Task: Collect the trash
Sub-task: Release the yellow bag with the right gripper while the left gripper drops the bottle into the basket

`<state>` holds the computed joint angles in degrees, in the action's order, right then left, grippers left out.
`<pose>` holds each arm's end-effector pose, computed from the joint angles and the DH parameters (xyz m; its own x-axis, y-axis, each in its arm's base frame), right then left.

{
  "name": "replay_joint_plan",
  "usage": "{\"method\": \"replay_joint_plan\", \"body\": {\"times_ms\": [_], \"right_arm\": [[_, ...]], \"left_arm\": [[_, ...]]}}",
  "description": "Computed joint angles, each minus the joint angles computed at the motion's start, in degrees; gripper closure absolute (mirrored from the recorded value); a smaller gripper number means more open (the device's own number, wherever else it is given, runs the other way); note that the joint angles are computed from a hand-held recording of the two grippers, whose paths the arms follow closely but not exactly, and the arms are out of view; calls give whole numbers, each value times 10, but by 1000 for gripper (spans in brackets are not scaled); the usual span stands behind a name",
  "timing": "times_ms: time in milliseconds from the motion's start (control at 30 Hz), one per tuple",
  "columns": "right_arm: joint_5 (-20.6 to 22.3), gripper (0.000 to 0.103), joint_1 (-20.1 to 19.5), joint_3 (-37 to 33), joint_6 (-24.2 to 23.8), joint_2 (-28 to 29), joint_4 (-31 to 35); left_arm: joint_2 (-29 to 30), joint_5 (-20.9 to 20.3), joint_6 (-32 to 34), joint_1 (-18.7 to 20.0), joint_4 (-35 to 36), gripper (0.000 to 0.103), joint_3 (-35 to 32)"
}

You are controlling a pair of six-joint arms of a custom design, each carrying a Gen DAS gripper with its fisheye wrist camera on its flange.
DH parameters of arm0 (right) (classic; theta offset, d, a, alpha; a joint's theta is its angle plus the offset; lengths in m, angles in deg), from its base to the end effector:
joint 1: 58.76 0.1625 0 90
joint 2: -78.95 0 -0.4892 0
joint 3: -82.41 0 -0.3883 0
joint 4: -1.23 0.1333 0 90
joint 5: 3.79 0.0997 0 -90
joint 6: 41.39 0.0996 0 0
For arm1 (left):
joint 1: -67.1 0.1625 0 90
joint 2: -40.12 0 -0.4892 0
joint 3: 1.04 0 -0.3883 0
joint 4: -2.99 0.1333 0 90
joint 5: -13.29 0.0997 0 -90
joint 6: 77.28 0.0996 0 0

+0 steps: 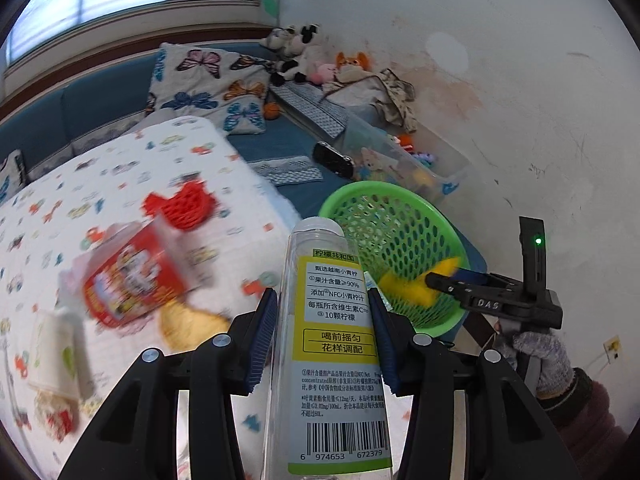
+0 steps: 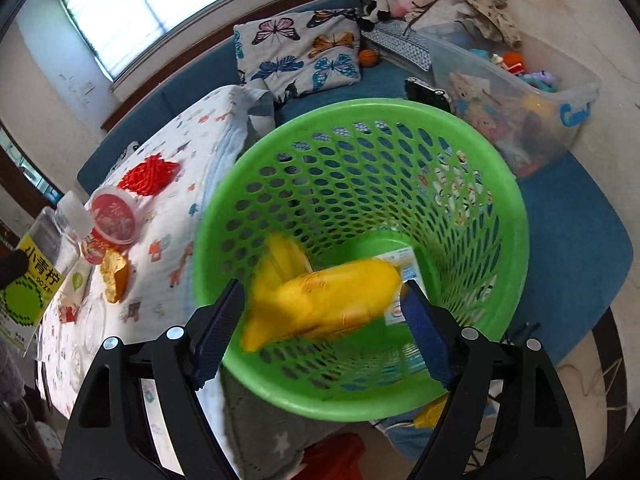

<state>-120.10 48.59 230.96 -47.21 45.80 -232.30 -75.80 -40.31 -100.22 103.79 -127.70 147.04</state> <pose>0.1963 -0.3295 0.0475 -0.8865 -0.1529 0.4367 -0.3547 0.8305 -0.4294 -0.0658 -0.2889 0.3313 -0.8170 0.3156 -0.4826 0.5153 0.7752 -0.3653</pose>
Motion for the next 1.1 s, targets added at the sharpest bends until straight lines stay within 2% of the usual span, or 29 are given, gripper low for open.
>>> {"method": "replay_joint_plan", "body": {"times_ms": [367, 667, 967, 1000, 1067, 1100], "right_arm": [[29, 19, -29, 41, -20, -11, -58], [50, 19, -53, 76, -28, 4, -127], [61, 19, -72, 91, -34, 23, -162], [61, 19, -72, 92, -34, 26, -166], [63, 19, -71, 95, -37, 30, -176], [62, 19, -68, 96, -36, 32, -178]], "left_arm": [[222, -40, 68, 42, -197, 59, -5], [384, -50, 76, 69, -284, 59, -34], [470, -50, 61, 105, -342, 58, -66], [476, -52, 62, 108, -347, 56, -68], [479, -60, 66, 109, -369, 45, -61], [476, -60, 69, 107, -380, 45, -56]]}}
